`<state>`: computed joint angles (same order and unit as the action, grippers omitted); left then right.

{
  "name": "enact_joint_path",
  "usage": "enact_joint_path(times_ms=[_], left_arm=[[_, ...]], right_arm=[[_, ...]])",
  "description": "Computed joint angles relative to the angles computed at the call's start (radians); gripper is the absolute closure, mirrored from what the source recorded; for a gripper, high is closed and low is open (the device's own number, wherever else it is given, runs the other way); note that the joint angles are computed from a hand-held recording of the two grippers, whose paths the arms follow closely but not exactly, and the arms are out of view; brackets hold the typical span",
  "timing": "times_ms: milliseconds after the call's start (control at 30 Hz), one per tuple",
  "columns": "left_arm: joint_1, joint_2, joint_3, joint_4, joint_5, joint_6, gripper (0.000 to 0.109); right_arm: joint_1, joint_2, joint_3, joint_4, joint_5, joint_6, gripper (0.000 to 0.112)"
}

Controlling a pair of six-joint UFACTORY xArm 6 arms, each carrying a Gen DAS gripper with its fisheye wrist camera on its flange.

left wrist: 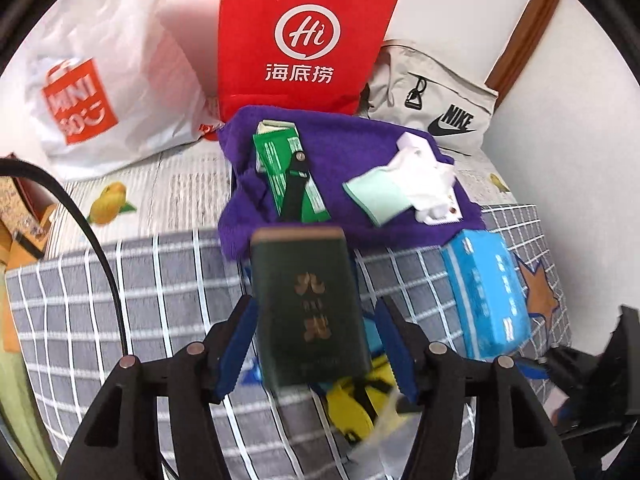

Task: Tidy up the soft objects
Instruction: 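Lower the black strap onto the towel and open the left tool, then grasp the second black watch strap piece with the right tool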

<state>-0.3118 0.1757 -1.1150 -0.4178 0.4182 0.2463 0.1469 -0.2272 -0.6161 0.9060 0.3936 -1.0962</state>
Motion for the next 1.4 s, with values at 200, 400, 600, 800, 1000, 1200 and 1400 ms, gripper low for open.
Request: enact_joint_path(times_ms=[200,400,600,800,1000,1200,1400], left_arm=[[-0.033,-0.119,0.179,-0.086,-0.078,0.048,0.049],[-0.058,-0.192,0.300,-0.303,-0.125,0.200,0.049],[-0.060,-0.217,0.370,-0.308,-0.133,0.205,0.049],[-0.069,-0.243,0.412,-0.323,-0.164,0.217,0.049],[-0.094,-0.231,0.426,-0.390,-0.178,0.279,0.049],[-0.136,-0.202,0.409,-0.491,-0.152,0.387,0.048],[-0.181,-0.166,0.388,-0.528,-0.167,0.443,0.032]], right_arm=[[0.039,0.065,0.025,0.011,-0.055,-0.077,0.069],[0.054,0.149,0.006,-0.042,-0.105,-0.085,0.078],[0.074,0.188,-0.008,-0.042,-0.145,-0.121,0.078],[0.079,0.178,-0.001,-0.095,-0.147,-0.072,0.089],[0.028,0.101,0.040,-0.113,-0.070,0.072,0.092],[0.011,0.025,0.105,-0.117,-0.089,0.128,0.092],[-0.016,-0.065,0.160,-0.088,-0.087,0.137,0.092]])
